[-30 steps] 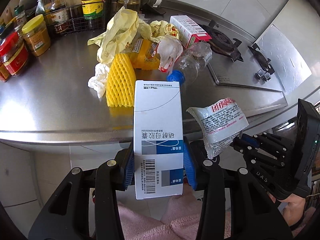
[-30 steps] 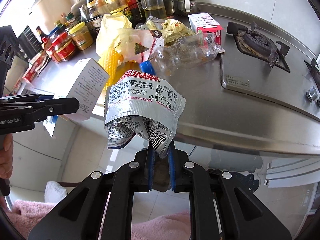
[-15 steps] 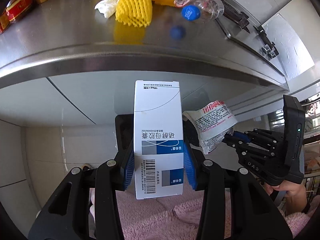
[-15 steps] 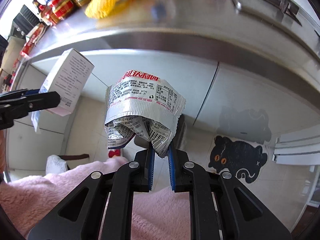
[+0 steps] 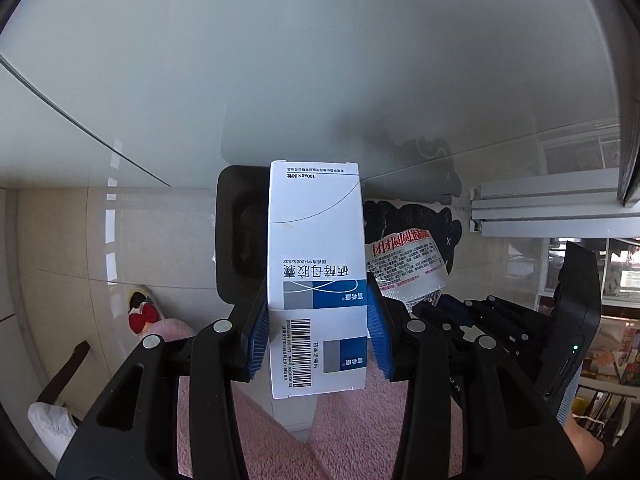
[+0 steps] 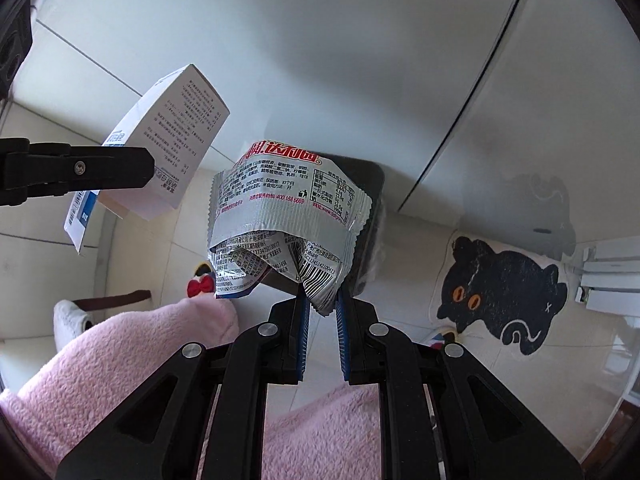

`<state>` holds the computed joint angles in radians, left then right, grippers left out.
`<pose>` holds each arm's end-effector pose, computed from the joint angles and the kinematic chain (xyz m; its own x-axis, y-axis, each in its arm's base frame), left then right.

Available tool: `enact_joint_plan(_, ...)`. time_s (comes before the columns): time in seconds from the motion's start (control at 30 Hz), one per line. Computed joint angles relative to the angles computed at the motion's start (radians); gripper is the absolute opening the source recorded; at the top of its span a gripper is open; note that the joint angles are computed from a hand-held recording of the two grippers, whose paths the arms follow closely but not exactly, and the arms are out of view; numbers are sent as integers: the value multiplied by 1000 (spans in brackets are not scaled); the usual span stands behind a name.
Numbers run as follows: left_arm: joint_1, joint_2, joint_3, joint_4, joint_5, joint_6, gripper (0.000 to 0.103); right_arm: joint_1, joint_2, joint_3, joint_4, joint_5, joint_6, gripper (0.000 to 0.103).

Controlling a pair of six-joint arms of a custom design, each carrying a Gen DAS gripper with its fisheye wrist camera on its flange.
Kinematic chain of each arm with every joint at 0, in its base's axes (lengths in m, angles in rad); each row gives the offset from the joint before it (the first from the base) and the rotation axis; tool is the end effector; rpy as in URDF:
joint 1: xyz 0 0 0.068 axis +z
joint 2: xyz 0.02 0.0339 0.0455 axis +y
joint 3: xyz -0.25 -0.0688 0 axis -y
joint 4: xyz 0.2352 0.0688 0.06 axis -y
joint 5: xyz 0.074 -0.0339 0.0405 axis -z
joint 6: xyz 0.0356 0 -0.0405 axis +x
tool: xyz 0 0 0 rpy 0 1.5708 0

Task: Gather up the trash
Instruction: 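Lower both tools over the floor bin and open them to drop box and wrapper, then grasp the yellow foam net with the left tool while the right tool grasps the clear bottle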

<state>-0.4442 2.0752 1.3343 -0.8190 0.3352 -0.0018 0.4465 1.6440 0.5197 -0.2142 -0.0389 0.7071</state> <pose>0.3165 -0.1636 0.1103 -0.9036 0.4282 -0.0103 0.4074 0.8519 -0.3290 0.1971 0.0959 0.0700 -0.9529 0.2635 -0.1504 0.2360 0.9552 0.1783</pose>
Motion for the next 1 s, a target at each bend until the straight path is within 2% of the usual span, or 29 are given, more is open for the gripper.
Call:
enact_joint_plan(0.13,-5,95,35,9,-3,-11,41,-16,125,20,79,-27,15,15)
enact_joint_plan(0.27,2,153,70,5,12,-5,44,-30,164,32,113,-37,20,18)
enact_joint_plan(0.37,2,156,79,7,9,-9,44,-42,162,50,88,-43,16,19)
enact_joint_plan(0.4,4,158,86,0,10,-4,47,-47,162,44,99,-49,18,35)
enact_joint_plan(0.43,5,153,86,-3,6,-2,53,-48,152,41,102,-46,21,58)
enact_joint_plan(0.47,6,142,80,-1,4,-3,55,-51,149,34,112,-33,17,63)
enact_joint_plan(0.53,14,126,82,-5,-6,0,65,-51,126,41,79,-31,12,62)
enact_joint_plan(0.57,16,112,80,-7,-12,-3,67,-49,113,45,59,-27,12,63)
enact_joint_plan(0.63,19,82,83,-18,-39,-20,82,-46,65,45,10,-13,6,73)
enact_joint_plan(0.7,32,37,68,-25,-54,-39,89,-42,-19,51,-75,6,-5,80)
enact_joint_plan(0.87,63,-141,43,-103,-76,23,95,-83,-347,94,-345,46,-31,98)
enact_joint_plan(1.0,83,-300,85,-186,-87,99,95,-165,-549,237,-584,6,-36,100)
